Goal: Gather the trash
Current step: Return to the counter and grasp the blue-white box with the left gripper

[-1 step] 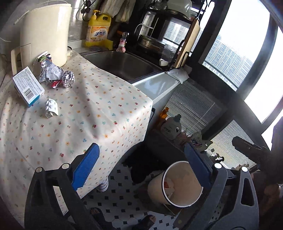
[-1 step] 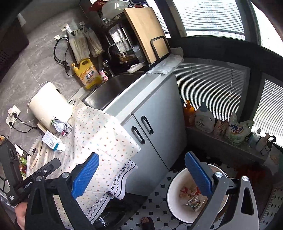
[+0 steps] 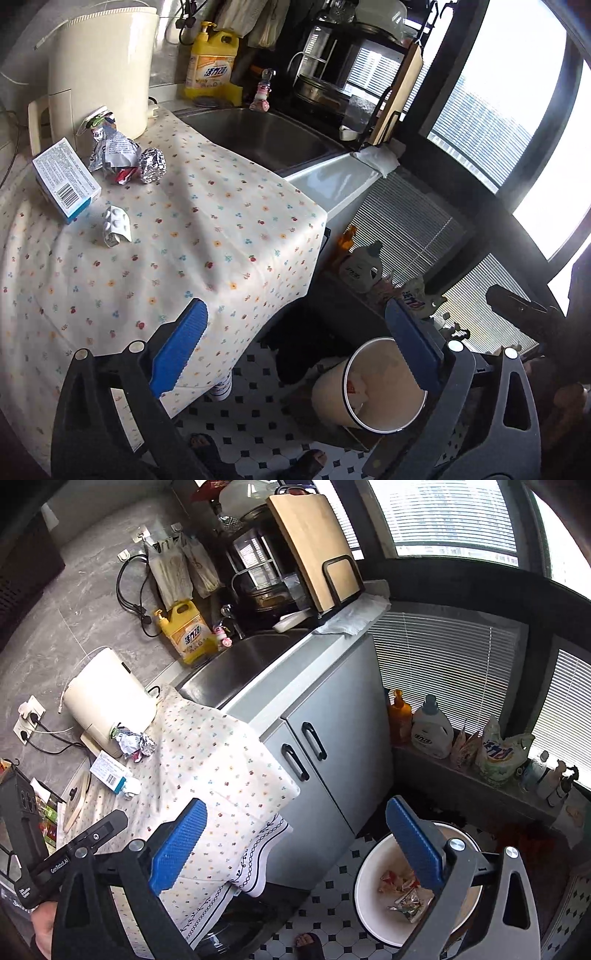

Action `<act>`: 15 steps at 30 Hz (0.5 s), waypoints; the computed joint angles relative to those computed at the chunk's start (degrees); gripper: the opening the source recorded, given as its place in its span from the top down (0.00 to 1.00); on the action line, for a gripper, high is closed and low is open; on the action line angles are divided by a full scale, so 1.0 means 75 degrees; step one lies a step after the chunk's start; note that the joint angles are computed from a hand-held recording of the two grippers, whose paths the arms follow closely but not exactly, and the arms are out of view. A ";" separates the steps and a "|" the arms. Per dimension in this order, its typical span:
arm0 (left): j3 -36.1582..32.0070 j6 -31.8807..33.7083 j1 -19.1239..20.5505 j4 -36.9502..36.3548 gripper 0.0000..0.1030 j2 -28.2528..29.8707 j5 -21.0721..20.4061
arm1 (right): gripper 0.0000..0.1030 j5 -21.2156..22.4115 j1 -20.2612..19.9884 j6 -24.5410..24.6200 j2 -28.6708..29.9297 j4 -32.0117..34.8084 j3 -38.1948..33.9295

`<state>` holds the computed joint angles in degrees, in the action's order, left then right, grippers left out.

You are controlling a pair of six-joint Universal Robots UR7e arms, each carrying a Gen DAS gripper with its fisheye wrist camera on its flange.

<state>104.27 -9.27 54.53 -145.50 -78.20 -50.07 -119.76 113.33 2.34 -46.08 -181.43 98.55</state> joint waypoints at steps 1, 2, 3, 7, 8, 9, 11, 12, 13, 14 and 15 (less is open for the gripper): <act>-0.0008 0.0015 0.0050 0.0008 0.06 -0.0069 0.0045 | 0.07 -0.0030 0.0070 0.0002 0.0126 0.0070 -0.0152; -0.0023 0.0044 0.0110 0.0024 0.06 -0.0145 0.0072 | 0.07 -0.0042 0.0132 0.0009 0.0245 0.0144 -0.0295; -0.0047 0.0074 0.0164 0.0034 0.06 -0.0204 0.0101 | 0.07 -0.0039 0.0188 0.0017 0.0368 0.0203 -0.0436; -0.0120 0.0259 0.0403 0.0058 0.06 -0.0468 0.0185 | 0.07 -0.0136 0.0418 0.0088 0.0853 0.0463 -0.0981; -0.0151 0.0305 0.0471 0.0063 0.06 -0.0519 0.0195 | 0.07 -0.0164 0.0470 0.0134 0.0971 0.0551 -0.1121; -0.0191 0.0350 0.0540 0.0075 0.06 -0.0565 0.0197 | 0.07 -0.0154 0.0510 0.0173 0.1082 0.0615 -0.1247; -0.0265 0.0448 0.0669 0.0095 0.06 -0.0655 0.0187 | 0.07 -0.0061 0.0570 0.0320 0.1277 0.0707 -0.1455; -0.0299 0.0508 0.0736 0.0099 0.06 -0.0700 0.0169 | 0.07 -0.0062 0.0612 0.0339 0.1393 0.0661 -0.1552; -0.0343 0.0573 0.0808 0.0108 0.06 -0.0745 0.0145 | 0.07 -0.0098 0.0670 0.0317 0.1521 0.0633 -0.1665; -0.0366 0.0635 0.0876 0.0100 0.06 -0.0802 0.0123 | 0.07 -0.0126 0.0719 0.0269 0.1655 0.0655 -0.1804; -0.0401 0.0706 0.0950 0.0088 0.06 -0.0850 0.0094 | 0.07 -0.0111 0.0757 0.0235 0.1778 0.0698 -0.1943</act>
